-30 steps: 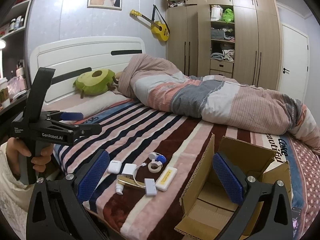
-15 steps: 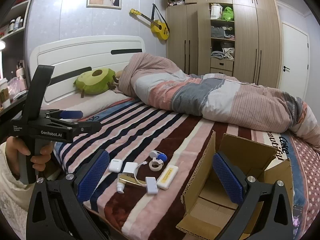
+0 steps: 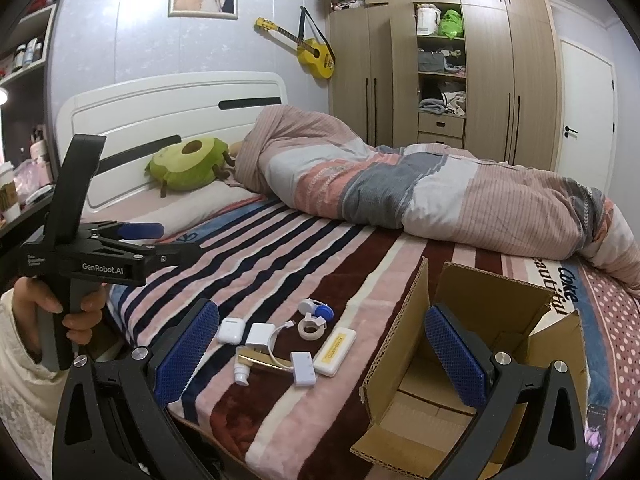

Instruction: Organize rigid objects

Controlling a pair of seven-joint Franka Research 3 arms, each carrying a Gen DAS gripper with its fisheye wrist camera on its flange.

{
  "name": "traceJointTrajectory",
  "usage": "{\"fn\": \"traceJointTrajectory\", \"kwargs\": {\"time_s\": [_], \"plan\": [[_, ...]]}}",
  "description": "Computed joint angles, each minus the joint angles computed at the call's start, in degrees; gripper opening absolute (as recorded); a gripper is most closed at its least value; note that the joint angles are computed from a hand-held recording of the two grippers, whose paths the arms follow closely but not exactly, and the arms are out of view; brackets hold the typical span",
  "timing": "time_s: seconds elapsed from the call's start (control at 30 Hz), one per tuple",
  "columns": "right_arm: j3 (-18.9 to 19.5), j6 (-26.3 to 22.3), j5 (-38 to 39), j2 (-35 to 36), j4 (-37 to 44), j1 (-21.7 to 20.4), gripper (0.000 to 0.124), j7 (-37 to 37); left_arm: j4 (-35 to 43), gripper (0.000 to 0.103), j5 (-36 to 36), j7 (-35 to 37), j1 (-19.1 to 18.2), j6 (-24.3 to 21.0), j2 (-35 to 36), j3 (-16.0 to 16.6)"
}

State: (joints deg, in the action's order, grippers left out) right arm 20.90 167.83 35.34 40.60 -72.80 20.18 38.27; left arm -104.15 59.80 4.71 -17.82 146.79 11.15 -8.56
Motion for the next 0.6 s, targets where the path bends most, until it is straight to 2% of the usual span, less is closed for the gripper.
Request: {"fn": "traceJointTrajectory", "kwargs": {"time_s": [0.17,0.3,0.43,0.47,0.5,0.53,0.6], "plan": [[-1.76,-0.19,-1.33,0.33,0.43,1.27,0.103,2.48,0.02,0.102,0.31,-0.36,-0.12,-0.54,-0.02,0.07],[-1.32,1.19,-1.21,0.82,0.21,1.2,0.102,3.98,-0.86,0.102,2.8,-2.28,-0.09,-0.8,-0.49,0.39],[3.2,4.65,-1.45,0.79,-1.05,0.01,0.086,-1.87,-3.17,0.103,4.67,-3.65,1.46,2.83,-1.17,0.92],[4.52,4.85,-1.75,1.26,-0.82,-0.07,0.078,-3.76,-3.72,0.103,5.54,-4.12,1.76,3.31,-1.26,1.11],[5.34,4.54,-2.03,1.92,-0.25,0.15,0.073,-5.03,-4.12,0.103,6.49,-4.79,1.89,2.88,-1.3,1.26],[5.43,3.02,-2.71,3.31,1.47,1.08,0.063,-5.59,-4.19,0.103,7.47,-5.6,1.66,-0.08,-1.18,1.38],[3.65,-0.49,-3.79,5.9,4.94,3.56,0.052,-4.45,-4.38,0.103,7.72,-5.52,1.84,-2.93,-0.5,1.26]]}}
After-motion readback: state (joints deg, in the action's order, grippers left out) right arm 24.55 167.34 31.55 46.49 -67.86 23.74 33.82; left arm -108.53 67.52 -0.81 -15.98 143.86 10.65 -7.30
